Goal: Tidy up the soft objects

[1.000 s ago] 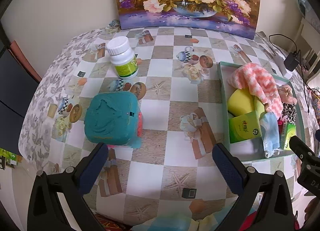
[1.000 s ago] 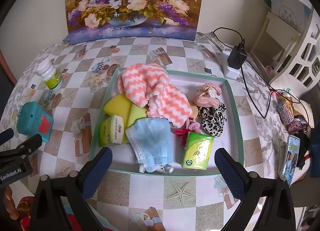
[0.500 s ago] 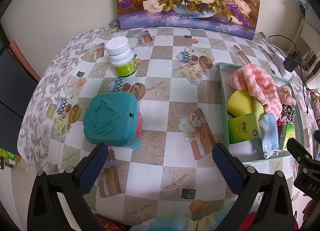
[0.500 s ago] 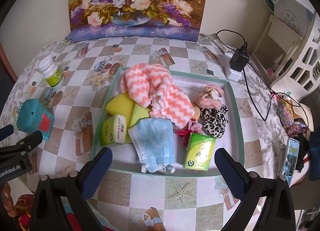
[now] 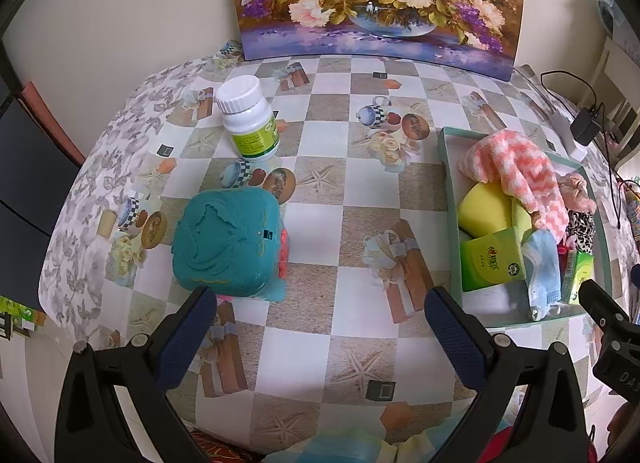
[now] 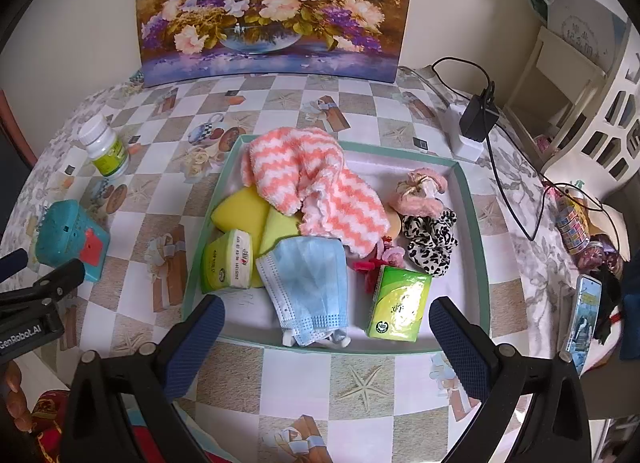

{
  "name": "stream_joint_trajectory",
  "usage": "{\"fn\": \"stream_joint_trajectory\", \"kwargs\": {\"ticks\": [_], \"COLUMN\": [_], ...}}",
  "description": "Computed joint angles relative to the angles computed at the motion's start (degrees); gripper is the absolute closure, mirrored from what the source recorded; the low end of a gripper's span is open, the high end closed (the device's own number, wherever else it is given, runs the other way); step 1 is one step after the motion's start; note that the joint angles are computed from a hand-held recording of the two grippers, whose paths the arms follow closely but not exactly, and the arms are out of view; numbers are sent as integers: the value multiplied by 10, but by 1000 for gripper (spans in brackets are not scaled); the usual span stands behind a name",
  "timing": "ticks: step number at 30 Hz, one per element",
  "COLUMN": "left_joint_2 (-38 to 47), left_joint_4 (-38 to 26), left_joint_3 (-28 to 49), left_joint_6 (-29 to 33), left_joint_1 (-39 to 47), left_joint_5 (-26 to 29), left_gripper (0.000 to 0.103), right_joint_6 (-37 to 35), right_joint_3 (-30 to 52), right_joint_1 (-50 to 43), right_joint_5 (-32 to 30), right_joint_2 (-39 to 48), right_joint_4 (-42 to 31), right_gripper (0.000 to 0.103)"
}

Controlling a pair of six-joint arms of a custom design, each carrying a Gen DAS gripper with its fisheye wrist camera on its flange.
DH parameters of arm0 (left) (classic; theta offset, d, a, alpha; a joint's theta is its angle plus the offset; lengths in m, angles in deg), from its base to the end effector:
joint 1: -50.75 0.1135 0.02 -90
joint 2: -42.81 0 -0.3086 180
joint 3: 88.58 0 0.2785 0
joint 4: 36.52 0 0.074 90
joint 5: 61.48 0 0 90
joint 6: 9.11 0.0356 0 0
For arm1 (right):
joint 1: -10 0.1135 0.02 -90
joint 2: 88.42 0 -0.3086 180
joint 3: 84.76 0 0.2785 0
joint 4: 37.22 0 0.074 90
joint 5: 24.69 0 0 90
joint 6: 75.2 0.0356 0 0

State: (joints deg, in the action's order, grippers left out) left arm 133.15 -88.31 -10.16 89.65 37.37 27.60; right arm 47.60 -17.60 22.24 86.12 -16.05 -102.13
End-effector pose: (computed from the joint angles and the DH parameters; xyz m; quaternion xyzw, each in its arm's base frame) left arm 0.3337 -0.0788 0.2663 0.1852 0.9560 -0.0014 0.2275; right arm 0.2376 0.0386 0.2814 0.2036 0.9477 -0.0993 0.2250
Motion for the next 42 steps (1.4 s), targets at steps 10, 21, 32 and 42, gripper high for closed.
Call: {"fn": "stream_joint_trajectory", "kwargs": {"ticks": [10,21,32,42], "left_joint_2": [-5,-9,-10,-11], "left_joint_4": [5,8,9,10], "left_joint_3": [-3,-5,-5,-6], "left_joint_6": [-1,-4,-4,-4], "left_joint_1": [-2,-4,-5,-7], "left_joint_5": [-5,-7,-8,-9], "left_gripper": [0,0,0,0], "right_joint_6": [6,5,4,3], "right_joint_3": [-1,-2,-3,-2], "right_joint_1": [1,0,-1,-2], "right_joint_5": [2,0,0,0], "right_joint_2": [1,1,0,0], "right_joint_4": [2,1,2,3], "right_gripper": [0,0,0,0]}}
